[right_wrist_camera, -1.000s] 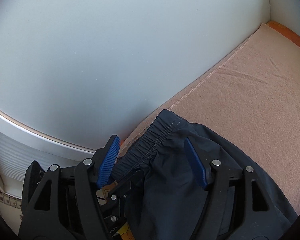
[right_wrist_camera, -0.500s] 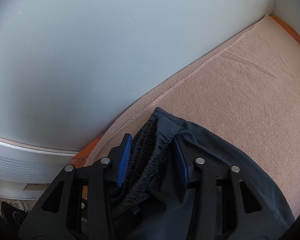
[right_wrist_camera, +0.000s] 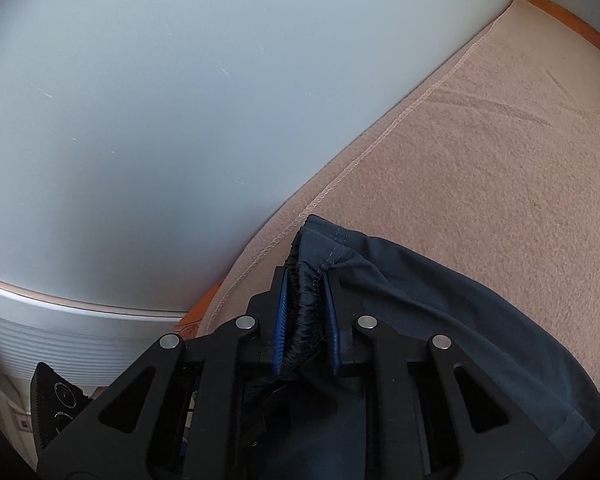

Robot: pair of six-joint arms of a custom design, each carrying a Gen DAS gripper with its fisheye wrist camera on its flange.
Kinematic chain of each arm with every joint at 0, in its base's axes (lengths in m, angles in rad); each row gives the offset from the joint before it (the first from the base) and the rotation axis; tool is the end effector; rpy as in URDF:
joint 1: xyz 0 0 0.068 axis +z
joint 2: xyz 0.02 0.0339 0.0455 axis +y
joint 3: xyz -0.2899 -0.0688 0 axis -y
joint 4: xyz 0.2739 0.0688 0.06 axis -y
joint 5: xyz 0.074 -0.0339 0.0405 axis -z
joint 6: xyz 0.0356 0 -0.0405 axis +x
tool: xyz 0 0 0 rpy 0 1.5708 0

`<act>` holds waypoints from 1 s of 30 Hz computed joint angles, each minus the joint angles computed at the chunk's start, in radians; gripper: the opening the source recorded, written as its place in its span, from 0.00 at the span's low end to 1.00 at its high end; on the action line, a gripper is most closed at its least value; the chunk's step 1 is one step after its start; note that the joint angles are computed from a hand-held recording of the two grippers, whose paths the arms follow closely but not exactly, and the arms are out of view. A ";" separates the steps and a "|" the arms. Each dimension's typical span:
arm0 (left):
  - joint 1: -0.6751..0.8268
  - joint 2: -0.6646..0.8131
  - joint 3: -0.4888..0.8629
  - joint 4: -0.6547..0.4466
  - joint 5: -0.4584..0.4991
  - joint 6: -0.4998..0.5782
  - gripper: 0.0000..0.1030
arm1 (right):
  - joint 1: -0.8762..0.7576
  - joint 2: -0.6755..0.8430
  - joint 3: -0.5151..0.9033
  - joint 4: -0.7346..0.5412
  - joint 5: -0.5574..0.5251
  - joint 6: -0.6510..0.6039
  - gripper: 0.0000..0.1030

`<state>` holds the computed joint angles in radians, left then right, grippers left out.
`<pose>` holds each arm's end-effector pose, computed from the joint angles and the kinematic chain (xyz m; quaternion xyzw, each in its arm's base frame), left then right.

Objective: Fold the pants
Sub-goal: 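Lift the waistband with both grippers and fold it over the pants, then open the left gripper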

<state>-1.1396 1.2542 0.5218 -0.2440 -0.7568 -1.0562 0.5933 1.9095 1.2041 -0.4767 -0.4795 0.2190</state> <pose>0.1181 -0.1982 0.1677 -0.0711 0.8923 -0.0814 0.4384 0.3256 0.2394 0.1573 -0.2224 0.9279 0.2882 0.0803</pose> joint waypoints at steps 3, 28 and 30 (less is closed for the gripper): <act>-0.013 -0.058 -0.020 -0.020 -0.004 0.020 0.15 | -0.015 -0.052 -0.021 -0.012 -0.018 0.006 0.15; -0.369 0.113 0.244 0.088 -0.042 0.226 0.12 | -0.554 -0.610 -0.403 -0.252 -0.210 -0.234 0.18; -0.380 0.197 0.274 0.120 -0.003 0.235 0.12 | -0.624 -0.613 -0.433 -0.280 -0.217 -0.272 0.34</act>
<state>-1.5198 1.4512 0.7957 -0.1237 -0.7601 -0.8210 -0.0305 1.2967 0.7708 -0.7572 -0.6970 -0.0526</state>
